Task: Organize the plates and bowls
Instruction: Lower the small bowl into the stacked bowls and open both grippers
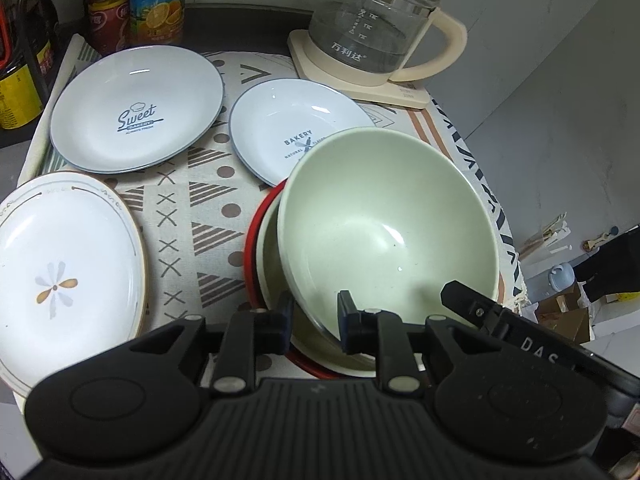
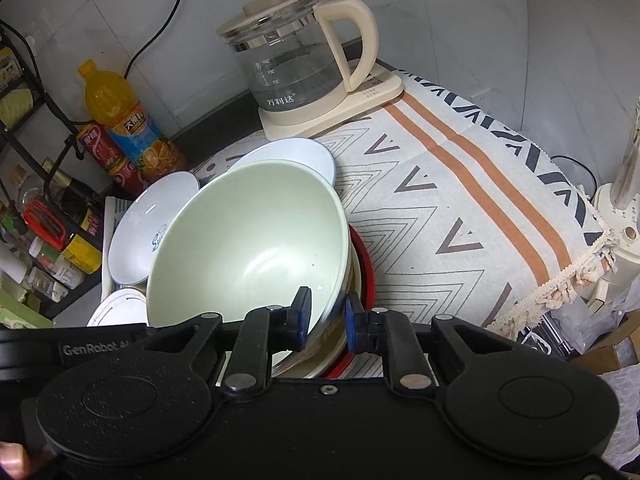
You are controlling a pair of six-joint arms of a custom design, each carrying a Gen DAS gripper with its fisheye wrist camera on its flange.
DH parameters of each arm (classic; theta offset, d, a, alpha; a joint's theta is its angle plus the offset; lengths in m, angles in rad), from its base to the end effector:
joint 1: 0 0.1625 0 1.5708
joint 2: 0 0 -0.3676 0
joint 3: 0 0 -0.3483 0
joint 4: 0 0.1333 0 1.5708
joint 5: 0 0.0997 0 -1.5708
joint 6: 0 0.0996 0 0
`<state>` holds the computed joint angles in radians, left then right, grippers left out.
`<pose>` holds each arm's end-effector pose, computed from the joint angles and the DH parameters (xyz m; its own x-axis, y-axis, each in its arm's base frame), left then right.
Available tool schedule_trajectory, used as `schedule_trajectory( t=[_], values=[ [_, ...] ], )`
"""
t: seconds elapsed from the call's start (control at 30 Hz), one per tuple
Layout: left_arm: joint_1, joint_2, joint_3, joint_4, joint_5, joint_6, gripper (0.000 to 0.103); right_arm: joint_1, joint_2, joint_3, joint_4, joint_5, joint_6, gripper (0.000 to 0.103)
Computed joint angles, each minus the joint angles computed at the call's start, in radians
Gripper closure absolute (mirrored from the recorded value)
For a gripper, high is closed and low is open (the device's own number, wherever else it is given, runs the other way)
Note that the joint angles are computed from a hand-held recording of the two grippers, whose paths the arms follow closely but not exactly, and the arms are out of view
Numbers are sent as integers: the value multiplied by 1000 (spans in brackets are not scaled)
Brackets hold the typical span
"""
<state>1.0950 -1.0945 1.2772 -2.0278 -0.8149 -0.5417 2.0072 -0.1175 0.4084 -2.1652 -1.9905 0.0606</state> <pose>-0.1078 -0.6494 0.3831 -0.8545 -0.2971 -0.4261 0.0004 0.8199 -0.5725 0.4311 -0.7049 0.0487 -0.9019 -0.2227 0.3701 -0.3494 0.8800 -0.3219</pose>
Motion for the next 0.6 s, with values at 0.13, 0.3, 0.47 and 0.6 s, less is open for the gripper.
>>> schedule_trajectory(
  t=[0.13, 0.3, 0.47, 0.6],
  values=[
    [-6, 4, -12, 29, 12, 12, 76, 1, 36, -68, 39, -6, -7, 87],
    [-7, 13, -44, 96, 25, -37, 72, 3, 62, -121, 67, -28, -16, 86],
    [-17, 6, -27, 72, 70, -33, 56, -3, 26, -66, 31, 5, -20, 83],
    [-26, 0, -20, 60, 99, -39, 53, -1, -13, -4, -17, 19, -35, 76]
  ],
)
